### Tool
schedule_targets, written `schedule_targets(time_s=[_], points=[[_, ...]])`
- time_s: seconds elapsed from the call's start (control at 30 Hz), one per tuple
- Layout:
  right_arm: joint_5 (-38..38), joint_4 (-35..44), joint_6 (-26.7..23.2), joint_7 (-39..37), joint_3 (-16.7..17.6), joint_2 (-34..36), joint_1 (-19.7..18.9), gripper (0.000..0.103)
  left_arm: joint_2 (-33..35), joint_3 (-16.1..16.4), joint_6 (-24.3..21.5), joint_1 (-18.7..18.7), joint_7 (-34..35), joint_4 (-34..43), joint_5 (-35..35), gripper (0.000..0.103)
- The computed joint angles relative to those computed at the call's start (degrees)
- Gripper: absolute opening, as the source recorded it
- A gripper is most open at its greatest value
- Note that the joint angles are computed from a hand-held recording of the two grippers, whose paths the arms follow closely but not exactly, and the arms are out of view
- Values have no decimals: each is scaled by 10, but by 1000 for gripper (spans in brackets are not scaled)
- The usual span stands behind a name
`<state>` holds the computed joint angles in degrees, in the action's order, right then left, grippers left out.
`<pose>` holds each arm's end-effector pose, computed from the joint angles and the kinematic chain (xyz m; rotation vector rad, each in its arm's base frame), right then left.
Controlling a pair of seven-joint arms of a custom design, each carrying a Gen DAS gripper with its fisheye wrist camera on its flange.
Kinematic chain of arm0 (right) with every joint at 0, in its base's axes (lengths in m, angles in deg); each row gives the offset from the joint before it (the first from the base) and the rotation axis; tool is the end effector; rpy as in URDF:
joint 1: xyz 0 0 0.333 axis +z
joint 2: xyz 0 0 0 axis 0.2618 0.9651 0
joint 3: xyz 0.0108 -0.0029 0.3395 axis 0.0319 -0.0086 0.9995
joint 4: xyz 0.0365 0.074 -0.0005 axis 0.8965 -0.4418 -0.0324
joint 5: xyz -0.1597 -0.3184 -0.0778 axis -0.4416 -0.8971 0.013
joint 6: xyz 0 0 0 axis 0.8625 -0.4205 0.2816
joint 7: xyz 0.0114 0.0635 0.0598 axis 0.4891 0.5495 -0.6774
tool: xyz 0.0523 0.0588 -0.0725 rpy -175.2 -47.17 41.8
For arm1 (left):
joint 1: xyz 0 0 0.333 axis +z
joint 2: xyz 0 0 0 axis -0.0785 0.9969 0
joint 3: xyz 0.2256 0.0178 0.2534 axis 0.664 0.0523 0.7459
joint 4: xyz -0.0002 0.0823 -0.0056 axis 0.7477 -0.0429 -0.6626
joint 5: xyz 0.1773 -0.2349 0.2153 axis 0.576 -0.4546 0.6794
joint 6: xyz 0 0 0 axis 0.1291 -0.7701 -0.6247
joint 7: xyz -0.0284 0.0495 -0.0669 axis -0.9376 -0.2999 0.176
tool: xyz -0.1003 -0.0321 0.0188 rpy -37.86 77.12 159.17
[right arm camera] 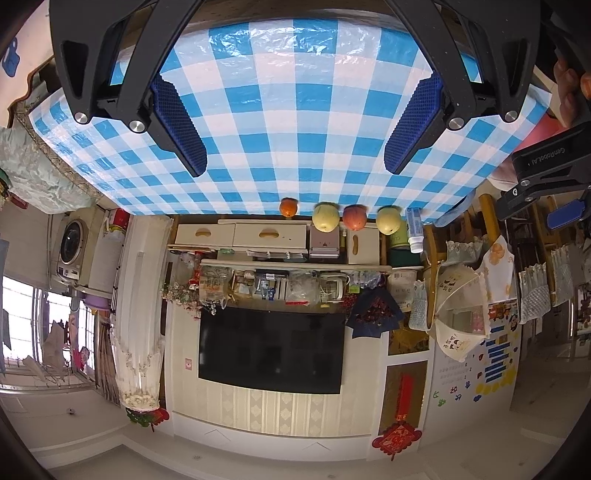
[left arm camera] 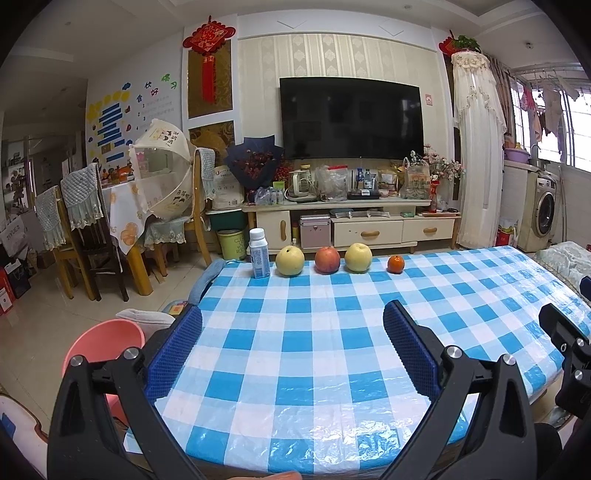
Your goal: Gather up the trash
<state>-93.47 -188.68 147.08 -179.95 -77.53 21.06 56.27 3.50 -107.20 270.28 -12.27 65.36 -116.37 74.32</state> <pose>0.5246 0.3671 0.4182 -0.9360 2.0698 -1.4852 0.6757 -0.3218 0.4086 -0.9301 2.0045 -1.3390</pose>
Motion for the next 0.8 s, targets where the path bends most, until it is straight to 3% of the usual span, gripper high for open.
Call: schedule_targets(time_s=[0.5, 0.8], points=[[-10, 7, 72, -1, -18, 27, -27, 97, 55, 67, -56, -74, 26, 106, -56, 99], [-4, 10, 121, -3, -36, 42, -48, 97, 110, 78, -98, -100, 54, 199, -81, 99]])
